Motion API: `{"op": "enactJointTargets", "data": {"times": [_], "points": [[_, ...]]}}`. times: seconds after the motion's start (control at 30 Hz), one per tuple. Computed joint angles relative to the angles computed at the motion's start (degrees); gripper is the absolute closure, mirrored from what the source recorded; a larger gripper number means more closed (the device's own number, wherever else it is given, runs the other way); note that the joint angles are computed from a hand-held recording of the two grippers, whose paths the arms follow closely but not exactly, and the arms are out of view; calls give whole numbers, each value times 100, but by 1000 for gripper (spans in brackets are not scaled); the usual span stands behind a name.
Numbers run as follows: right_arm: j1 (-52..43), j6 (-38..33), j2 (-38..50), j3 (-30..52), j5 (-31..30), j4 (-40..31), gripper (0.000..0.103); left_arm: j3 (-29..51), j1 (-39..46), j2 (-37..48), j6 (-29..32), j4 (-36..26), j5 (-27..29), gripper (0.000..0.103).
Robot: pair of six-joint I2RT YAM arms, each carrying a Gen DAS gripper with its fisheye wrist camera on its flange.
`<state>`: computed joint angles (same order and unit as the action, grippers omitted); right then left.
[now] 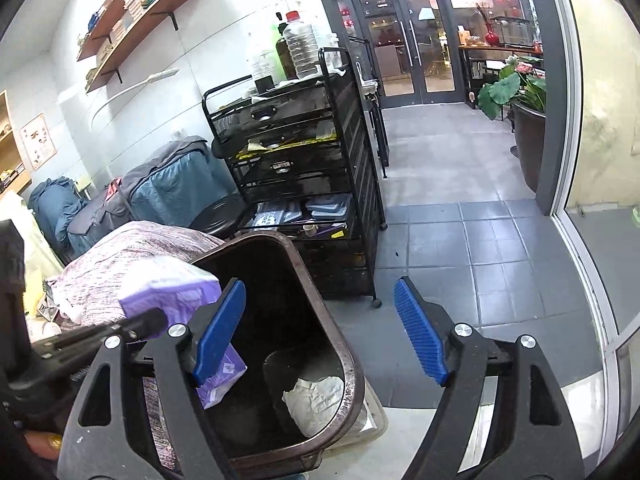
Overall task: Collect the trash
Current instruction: 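Lower the purple bag into the black bin and open the left tool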
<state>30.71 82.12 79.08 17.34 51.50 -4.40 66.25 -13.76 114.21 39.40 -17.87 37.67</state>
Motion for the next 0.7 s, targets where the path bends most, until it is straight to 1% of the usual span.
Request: {"op": "enactJointTargets", "data": {"times": [0.07, 0.13, 0.17, 0.2, 0.23, 0.27, 0.3, 0.33, 0.5, 0.6, 0.7], "points": [[1, 22, -24, 3, -1, -46, 26, -109, -45, -7, 58, 181, -180, 99], [-10, 49, -30, 8, 9, -79, 26, -219, -48, -37, 147, 274, -299, 88], [3, 80, -33, 21, 19, -123, 26, -245, -36, -49, 152, 299, -313, 59], [7, 106, -41, 25, 29, -162, 26, -293, -17, -80, 105, 388, -306, 34], [7, 138, -52, 34, 46, -212, 25, -420, 27, -157, 27, 593, -240, 26], [1, 169, -48, 48, 63, -250, 22, -529, 52, -223, -27, 775, -181, 23], [12, 254, -75, 57, 95, -342, 19, -567, 73, -312, -6, 789, -151, 23], [1, 259, -94, 48, 101, -342, 19, -589, 100, -368, 17, 782, -121, 23], [-6, 280, -196, 50, 152, -411, 18, -737, 295, -753, -108, 905, -3, 12], [-5, 207, -225, 56, 141, -346, 18, -821, 457, -981, -227, 975, 78, 9], [52, 178, -269, 89, 176, -324, 18, -842, 731, -1234, -252, 874, 367, 8]]}}
